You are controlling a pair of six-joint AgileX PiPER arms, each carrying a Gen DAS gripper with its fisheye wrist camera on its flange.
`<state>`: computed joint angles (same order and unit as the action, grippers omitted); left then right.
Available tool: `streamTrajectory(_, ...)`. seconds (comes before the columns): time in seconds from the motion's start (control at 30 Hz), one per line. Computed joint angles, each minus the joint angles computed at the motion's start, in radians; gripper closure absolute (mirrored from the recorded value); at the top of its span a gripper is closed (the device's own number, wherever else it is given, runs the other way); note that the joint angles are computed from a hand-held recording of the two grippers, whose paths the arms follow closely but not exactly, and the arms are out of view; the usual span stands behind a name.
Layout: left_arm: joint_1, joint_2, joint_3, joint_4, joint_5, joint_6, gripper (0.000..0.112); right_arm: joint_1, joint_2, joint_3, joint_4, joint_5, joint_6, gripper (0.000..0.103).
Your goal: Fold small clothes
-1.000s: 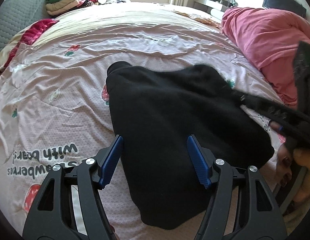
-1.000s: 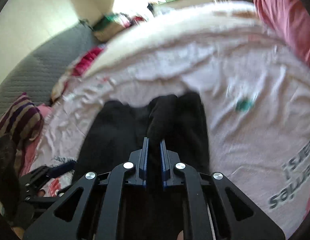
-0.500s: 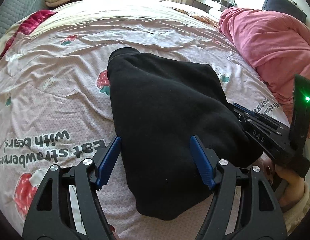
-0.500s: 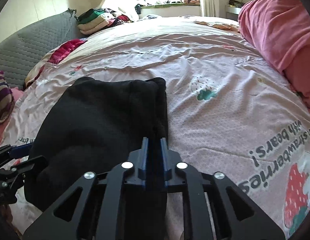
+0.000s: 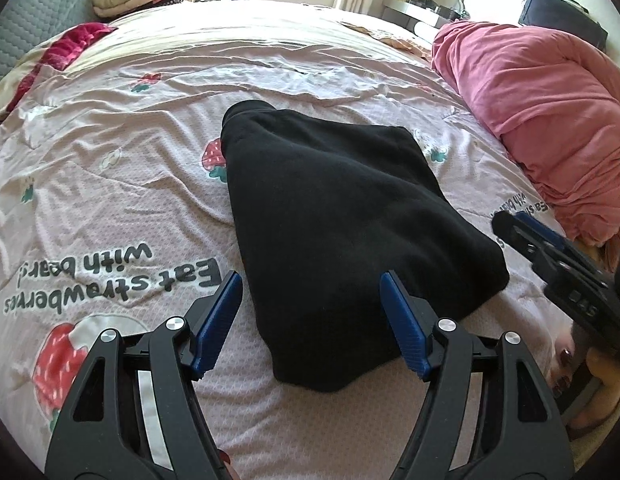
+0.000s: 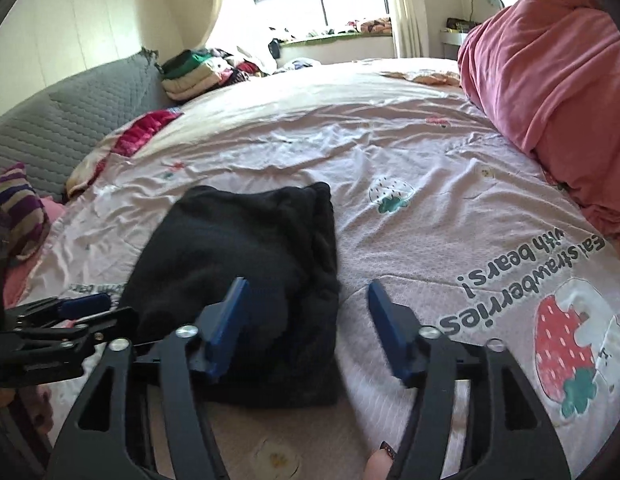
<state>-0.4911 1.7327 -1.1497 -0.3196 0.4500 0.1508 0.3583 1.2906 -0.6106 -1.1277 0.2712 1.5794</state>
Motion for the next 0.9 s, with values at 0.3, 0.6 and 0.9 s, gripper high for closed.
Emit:
streamTrajectory(0.3,0.007,-0.083,0.073,-0.033,-0.016,0.032,0.048,0.164,-0.157,0.036,-0.028,0.175,0.07,0.015)
streamTrajectory(0.6,0.011,-0.188,0.14,-0.057,-0.038,0.046,0.02,0.35,-0.278,0.06,-0.046,0.36,0.146,0.008)
streamTrajectory(0.9,0.021,-0.314,0.238,-0.084,-0.07,0.079,0.019,0.673,-0.318,0.068,-0.075,0.672,0.273,0.005)
